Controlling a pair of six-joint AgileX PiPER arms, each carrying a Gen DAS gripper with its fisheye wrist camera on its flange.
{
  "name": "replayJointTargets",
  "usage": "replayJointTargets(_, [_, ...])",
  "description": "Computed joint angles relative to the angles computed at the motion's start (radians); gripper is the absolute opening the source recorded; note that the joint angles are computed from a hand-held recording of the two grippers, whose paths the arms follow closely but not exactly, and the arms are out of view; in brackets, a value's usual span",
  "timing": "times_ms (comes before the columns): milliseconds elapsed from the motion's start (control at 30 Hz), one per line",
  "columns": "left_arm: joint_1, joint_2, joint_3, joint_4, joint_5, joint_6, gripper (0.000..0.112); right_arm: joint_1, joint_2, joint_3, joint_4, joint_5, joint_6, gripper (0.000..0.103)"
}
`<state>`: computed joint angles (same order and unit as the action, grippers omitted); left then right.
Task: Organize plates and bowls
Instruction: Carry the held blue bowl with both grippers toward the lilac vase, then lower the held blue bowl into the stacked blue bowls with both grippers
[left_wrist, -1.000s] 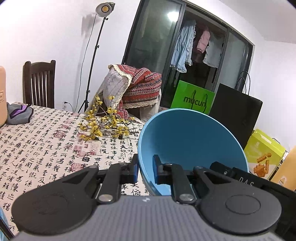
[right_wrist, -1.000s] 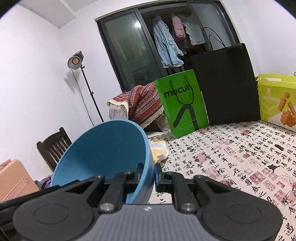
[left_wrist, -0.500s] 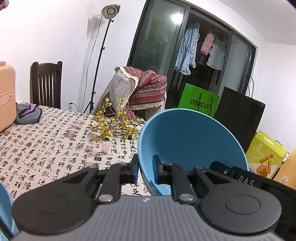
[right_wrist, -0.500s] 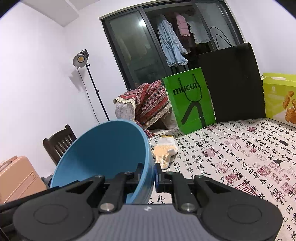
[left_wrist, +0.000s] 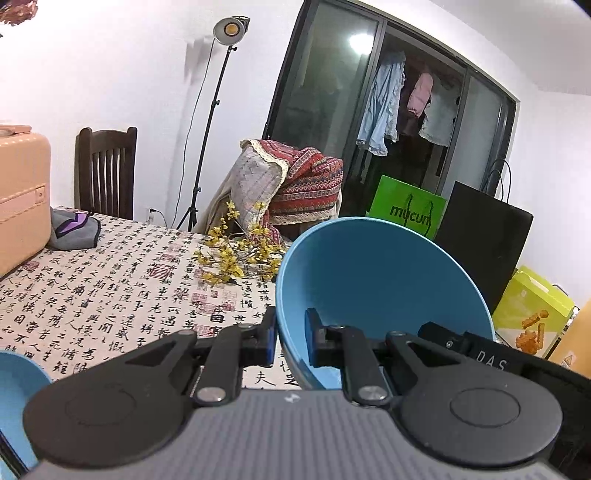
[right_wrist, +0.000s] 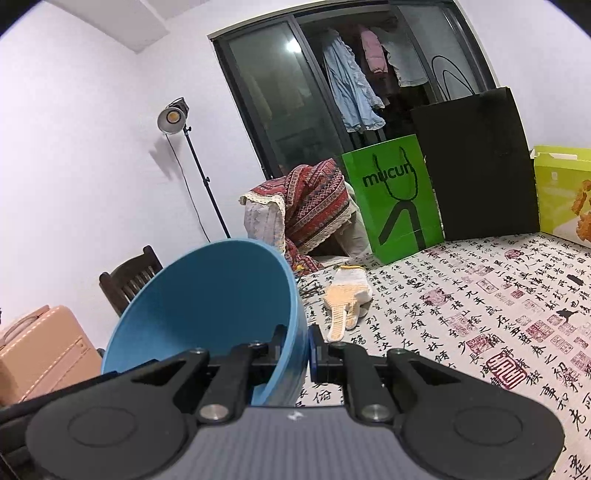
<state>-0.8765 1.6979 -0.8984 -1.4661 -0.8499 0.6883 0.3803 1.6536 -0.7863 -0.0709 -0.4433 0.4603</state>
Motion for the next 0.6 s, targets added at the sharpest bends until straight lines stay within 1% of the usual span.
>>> replayJointTargets(333, [-0.023,-0.042,0.046,-0.021,-0.041,-0.007,0.015,0.035,-0.014,0.008,0.016,0.002,-0.002,0.011])
replayJointTargets(600, [-0.045,-0.07,0.075,-0.051,-0.078,-0.008,0.015,0.05,-0.011,0.012,-0.023,0.0,0.041,0.011])
